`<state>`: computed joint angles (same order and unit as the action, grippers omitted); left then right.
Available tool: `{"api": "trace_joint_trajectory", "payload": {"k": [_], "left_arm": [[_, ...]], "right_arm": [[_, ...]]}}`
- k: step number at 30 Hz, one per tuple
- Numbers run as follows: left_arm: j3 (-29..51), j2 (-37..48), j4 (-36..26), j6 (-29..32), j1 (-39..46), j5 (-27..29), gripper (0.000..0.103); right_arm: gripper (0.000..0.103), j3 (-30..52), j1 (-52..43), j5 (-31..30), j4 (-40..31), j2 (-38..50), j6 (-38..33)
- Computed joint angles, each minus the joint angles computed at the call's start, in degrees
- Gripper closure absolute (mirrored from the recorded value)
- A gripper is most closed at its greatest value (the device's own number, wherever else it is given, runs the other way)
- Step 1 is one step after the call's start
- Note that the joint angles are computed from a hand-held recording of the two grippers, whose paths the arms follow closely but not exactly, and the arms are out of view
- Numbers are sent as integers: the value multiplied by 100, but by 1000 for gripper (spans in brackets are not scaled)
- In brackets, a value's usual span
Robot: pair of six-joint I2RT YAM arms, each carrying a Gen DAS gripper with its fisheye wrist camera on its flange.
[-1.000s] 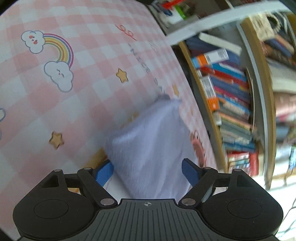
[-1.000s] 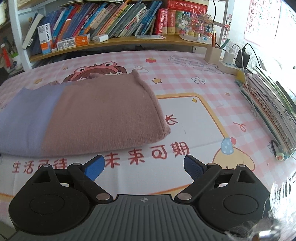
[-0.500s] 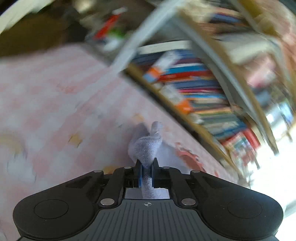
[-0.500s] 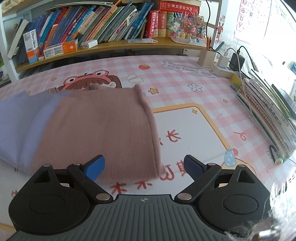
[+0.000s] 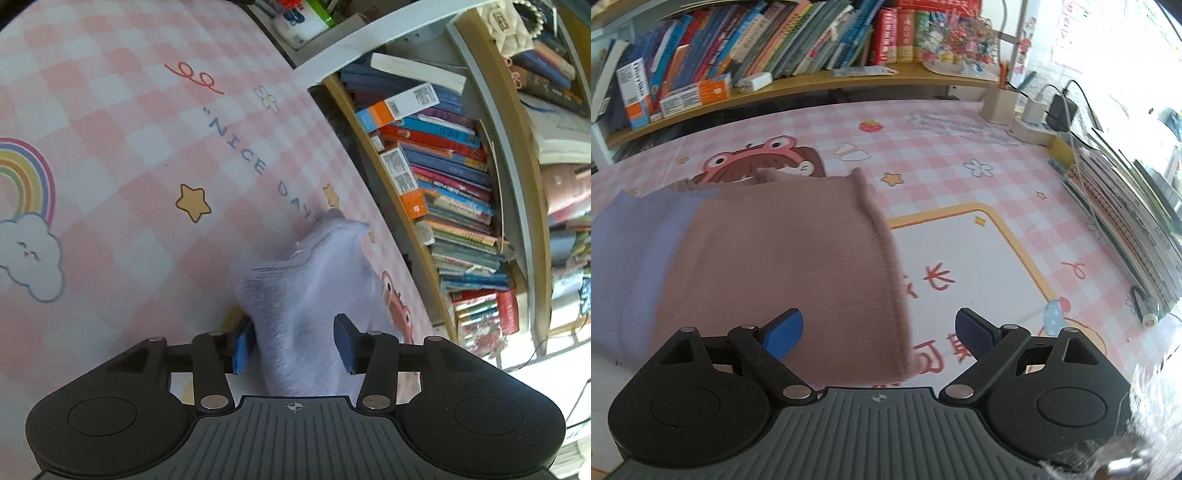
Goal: Fold clothes
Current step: 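Grasp the lavender end of the folded sweater with the left tool, then lift and fold the lavender end over the mauve end with the left tool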
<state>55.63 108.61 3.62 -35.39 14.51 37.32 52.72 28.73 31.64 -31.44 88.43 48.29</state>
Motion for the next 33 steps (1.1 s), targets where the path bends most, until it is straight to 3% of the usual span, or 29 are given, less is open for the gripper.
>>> {"api": "trace_joint_trajectory", "payload": {"k": [3,4,5,6,11,24,29,33], "left_arm": [[30,40,125,-243,-81,-116,63],[95,48,51,-284,-128,-233,69],[143,95,32,-324,-154,-312,84],[184,152,31,-364,-175,-379,87],[75,-22,45,-408,-147,-613,90],[-496,-980,199,-516,-501,-1894,93],[-473,-1557,108,-101,-1000,-2318,95],[-408,-2133,-139,585,-1715,-2928,95]], "right_arm": [[22,-198,-208,-247,178,-178,-16],[28,-266,-306,-404,256,-226,-24],[30,-324,-416,-576,330,-261,-36],[35,-394,-529,-759,436,-300,-48],[52,-630,-953,-1564,993,-393,-280],[67,-734,-1901,-3672,2039,-9,-1985],[76,-665,-2412,-4648,2141,205,-2459],[78,-575,-2688,-5195,2158,387,-2898]]}}
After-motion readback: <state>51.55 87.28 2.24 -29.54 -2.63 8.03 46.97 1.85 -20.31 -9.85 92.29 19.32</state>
